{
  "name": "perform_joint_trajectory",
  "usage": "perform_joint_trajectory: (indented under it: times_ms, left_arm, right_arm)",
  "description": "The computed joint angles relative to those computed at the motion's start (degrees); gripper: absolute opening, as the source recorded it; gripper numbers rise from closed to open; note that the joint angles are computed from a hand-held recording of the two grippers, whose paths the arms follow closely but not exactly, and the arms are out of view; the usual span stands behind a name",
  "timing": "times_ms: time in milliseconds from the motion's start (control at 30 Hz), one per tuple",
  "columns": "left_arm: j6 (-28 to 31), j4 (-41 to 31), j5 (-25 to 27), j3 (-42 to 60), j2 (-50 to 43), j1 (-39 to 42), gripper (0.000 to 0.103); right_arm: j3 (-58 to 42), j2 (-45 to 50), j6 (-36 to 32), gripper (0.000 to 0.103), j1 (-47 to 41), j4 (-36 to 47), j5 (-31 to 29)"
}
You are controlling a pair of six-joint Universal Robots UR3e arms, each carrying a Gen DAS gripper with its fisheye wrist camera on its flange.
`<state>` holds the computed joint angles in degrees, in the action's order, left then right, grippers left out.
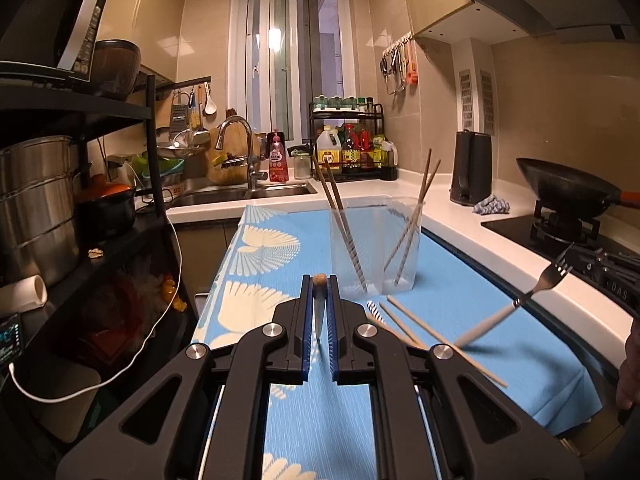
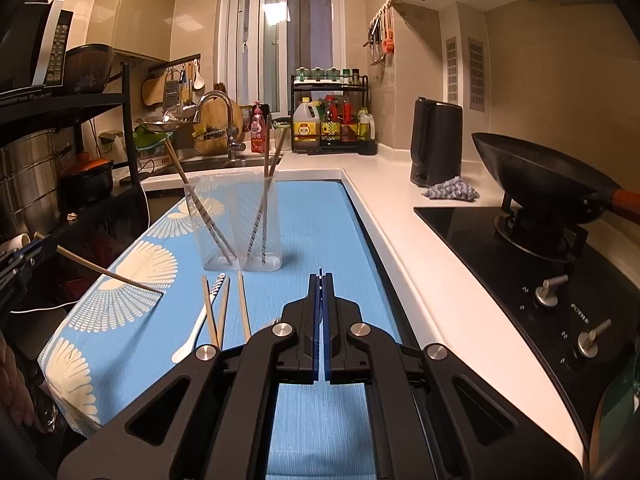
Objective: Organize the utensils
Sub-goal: 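Carry the chopstick and fork above the clear container with both grippers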
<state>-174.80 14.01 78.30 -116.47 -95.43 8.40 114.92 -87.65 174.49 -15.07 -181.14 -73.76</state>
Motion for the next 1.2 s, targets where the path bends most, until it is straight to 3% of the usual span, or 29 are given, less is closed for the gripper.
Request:
perform_joint_trajectory:
  times_ms: [600,867,1200]
  left_arm:
    - [-3.6,-29.4,-10.7,28.9,-5.2,3.5,0.007]
    - [-3.6,-38.0,-11.9,40.4,-10.9,2.6,0.007]
    - [-3.8,-49.8,-15.8,61.7,-19.9,3.1,0.007]
  right_arm:
    - [-26.6,9.3,-6.6,0.001,7.8,15.2,-5.6]
    - [-42.6,15.2,-10.9,0.001,10.4,26.5,-6.0]
    - [-69.1,26.1,-10.9,0.001,12.2,40.9,-6.2]
